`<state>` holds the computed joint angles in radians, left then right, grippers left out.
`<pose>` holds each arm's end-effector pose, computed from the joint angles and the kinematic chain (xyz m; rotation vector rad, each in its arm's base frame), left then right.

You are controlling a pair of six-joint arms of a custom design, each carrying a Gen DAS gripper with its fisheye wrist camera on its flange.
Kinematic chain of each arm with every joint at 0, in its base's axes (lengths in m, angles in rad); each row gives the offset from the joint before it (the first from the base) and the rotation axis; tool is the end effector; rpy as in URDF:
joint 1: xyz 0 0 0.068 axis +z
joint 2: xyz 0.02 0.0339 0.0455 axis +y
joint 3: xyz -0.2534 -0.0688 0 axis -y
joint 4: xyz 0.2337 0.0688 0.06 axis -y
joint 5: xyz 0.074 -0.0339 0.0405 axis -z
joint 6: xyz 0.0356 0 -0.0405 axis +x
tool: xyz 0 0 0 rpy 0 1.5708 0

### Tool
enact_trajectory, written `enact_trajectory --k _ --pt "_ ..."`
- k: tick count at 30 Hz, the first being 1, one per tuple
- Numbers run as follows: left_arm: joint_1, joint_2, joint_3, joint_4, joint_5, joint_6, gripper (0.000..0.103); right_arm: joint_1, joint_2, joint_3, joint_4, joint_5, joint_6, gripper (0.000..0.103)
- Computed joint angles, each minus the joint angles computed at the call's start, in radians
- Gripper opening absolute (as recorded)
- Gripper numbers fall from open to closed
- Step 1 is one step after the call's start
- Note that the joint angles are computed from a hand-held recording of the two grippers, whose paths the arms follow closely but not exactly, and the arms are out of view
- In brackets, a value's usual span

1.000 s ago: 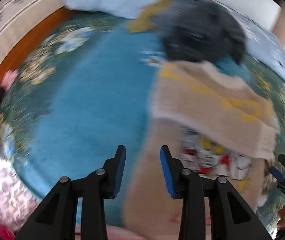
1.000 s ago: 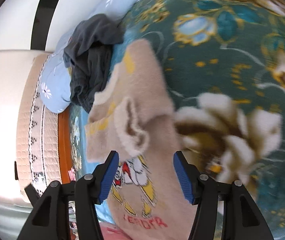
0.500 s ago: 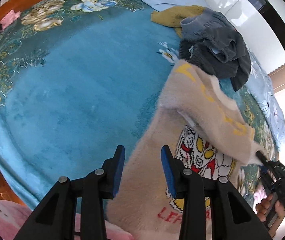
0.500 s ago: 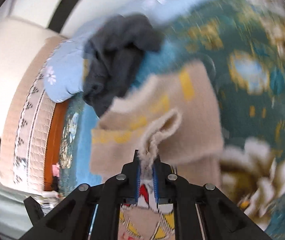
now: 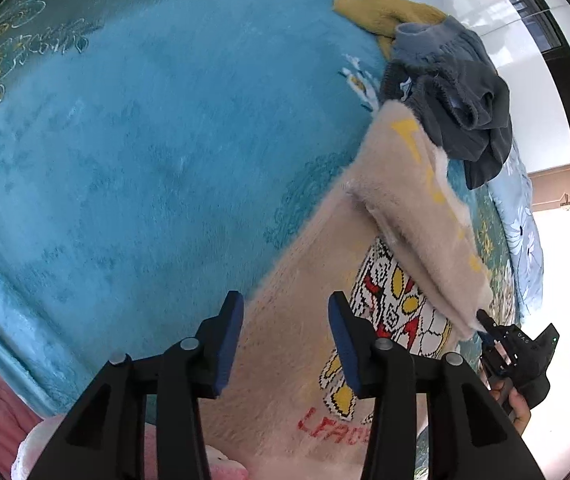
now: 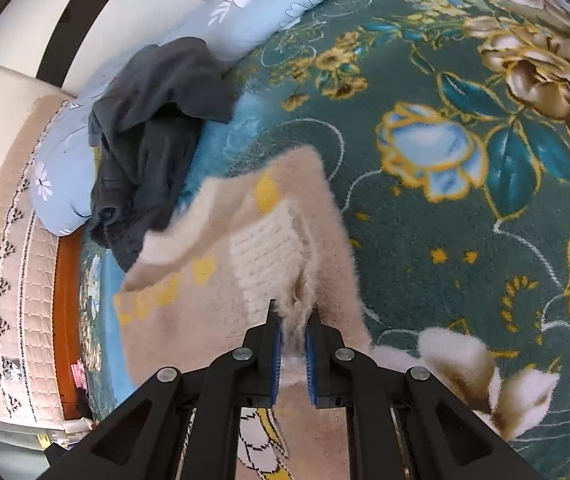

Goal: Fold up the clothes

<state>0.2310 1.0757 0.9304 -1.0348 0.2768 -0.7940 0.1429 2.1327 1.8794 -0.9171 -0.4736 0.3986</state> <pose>0.1782 0.0319 0.2619 -1.3038 2.4745 -0.5278 0.4307 0.0784 0.2301 0.2191 2.7709 0.7962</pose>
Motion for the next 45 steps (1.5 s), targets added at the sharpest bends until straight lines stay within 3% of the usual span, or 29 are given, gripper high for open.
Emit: enact_trajectory --k 5,7,8,9,18,24,34,45 --pt "-0.053 0.052 0.037 -0.016 -0.039 0.001 0.045 -0.009 -0.003 0.045 -0.065 -0.076 -0.091 0.017" --pt "-0.068 0.070 0.048 -0.029 -0.053 -0.004 0.045 -0.020 -0.055 -0.008 -0.057 -0.093 -0.126 0.030" --pt "-0.077 0.077 0.053 -0.034 -0.060 -0.008 0.045 -0.030 -0.089 -0.051 -0.053 -0.109 -0.143 0.041" --pt "-0.086 0.081 0.058 -0.034 -0.068 -0.014 0.045 -0.036 -0.119 -0.092 -0.062 -0.115 -0.158 0.044" --pt "-0.174 -0.010 0.088 -0.067 -0.160 -0.085 0.045 -0.118 -0.355 -0.440 -0.114 -0.120 -0.254 0.044" --pt "-0.184 -0.139 0.066 -0.103 -0.187 -0.113 0.053 -0.176 -0.417 -0.564 -0.126 -0.145 -0.310 0.051" --pt "-0.186 -0.129 -0.068 -0.071 -0.113 -0.127 0.056 -0.245 -0.438 -0.687 -0.131 -0.236 -0.353 0.055" --pt "-0.064 -0.146 -0.208 -0.016 0.037 -0.072 0.056 -0.198 -0.469 -0.752 -0.092 -0.264 -0.312 0.055"
